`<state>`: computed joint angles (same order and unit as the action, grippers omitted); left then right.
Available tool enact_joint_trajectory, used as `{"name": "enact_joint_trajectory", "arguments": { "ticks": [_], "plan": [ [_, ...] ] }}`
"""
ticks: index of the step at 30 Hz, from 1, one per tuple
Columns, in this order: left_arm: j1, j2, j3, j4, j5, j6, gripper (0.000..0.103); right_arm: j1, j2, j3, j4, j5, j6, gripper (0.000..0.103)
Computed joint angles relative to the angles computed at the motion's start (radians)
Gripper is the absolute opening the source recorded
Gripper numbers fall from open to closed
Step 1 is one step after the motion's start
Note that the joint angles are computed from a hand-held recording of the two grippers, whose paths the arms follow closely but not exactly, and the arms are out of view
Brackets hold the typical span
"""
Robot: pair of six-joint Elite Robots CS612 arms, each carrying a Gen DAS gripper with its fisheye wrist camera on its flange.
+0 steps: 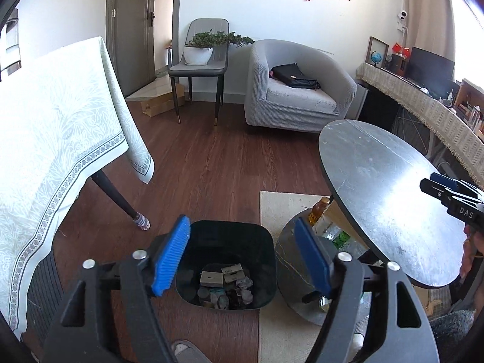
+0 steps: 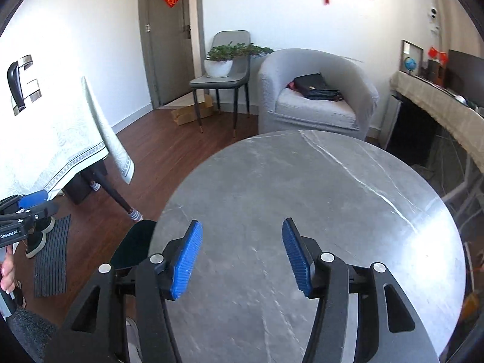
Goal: Collect trash
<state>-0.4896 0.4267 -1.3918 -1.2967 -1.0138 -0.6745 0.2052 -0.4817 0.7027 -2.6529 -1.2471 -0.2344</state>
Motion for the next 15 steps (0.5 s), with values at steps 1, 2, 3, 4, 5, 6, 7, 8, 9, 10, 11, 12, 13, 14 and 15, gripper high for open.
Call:
{"name": "enact_joint_trajectory", "arguments": {
  "ticks": [1, 2, 3, 4, 5, 6, 7, 8, 9, 10, 11, 12, 13, 14, 15],
  "plan": [
    [-0.009, 0.006, -0.012, 0.001, 0.023, 0.002, 0.083, -0.009, -0.02, 0.041, -0.025, -0.007, 0.017, 0.064],
    [-0.017, 0.012, -0.024, 0.001, 0.045, 0.005, 0.086, -0.015, -0.04, 0.083, -0.052, -0.008, 0.031, 0.067],
    [-0.026, 0.018, -0.035, 0.009, 0.072, 0.007, 0.093, -0.023, -0.06, 0.127, -0.081, -0.008, 0.048, 0.074],
    [-0.036, 0.023, -0.046, 0.023, 0.099, 0.008, 0.094, -0.031, -0.079, 0.168, -0.115, -0.011, 0.062, 0.077],
    [-0.044, 0.028, -0.054, 0.031, 0.122, 0.018, 0.095, -0.038, -0.095, 0.202, -0.146, -0.014, 0.069, 0.084],
    [-0.051, 0.032, -0.06, 0.039, 0.139, 0.029, 0.096, -0.042, -0.103, 0.222, -0.166, -0.015, 0.07, 0.091],
    [-0.058, 0.036, -0.065, 0.048, 0.155, 0.037, 0.096, -0.047, -0.115, 0.251, -0.196, -0.014, 0.067, 0.093],
    [-0.064, 0.042, -0.071, 0.049, 0.167, 0.043, 0.097, -0.05, -0.123, 0.27, -0.216, -0.02, 0.061, 0.094],
    [-0.066, 0.045, -0.075, 0.051, 0.166, 0.039, 0.097, -0.051, -0.13, 0.286, -0.228, -0.026, 0.051, 0.097],
    [-0.067, 0.044, -0.076, 0.061, 0.157, 0.022, 0.097, -0.054, -0.139, 0.306, -0.241, -0.029, 0.04, 0.098],
    [-0.068, 0.045, -0.081, 0.056, 0.153, 0.012, 0.097, -0.058, -0.146, 0.324, -0.249, -0.033, 0.028, 0.098],
    [-0.069, 0.047, -0.086, 0.049, 0.152, 0.004, 0.097, -0.061, -0.153, 0.341, -0.259, -0.038, 0.016, 0.098],
    [-0.071, 0.047, -0.088, 0.052, 0.153, -0.009, 0.097, -0.064, -0.159, 0.355, -0.26, -0.042, 0.008, 0.098],
    [-0.071, 0.045, -0.087, 0.065, 0.156, -0.028, 0.097, -0.067, -0.161, 0.357, -0.25, -0.044, 0.004, 0.098],
    [-0.071, 0.042, -0.085, 0.083, 0.159, -0.05, 0.097, -0.069, -0.162, 0.358, -0.255, -0.04, 0.004, 0.098]
  ]
}}
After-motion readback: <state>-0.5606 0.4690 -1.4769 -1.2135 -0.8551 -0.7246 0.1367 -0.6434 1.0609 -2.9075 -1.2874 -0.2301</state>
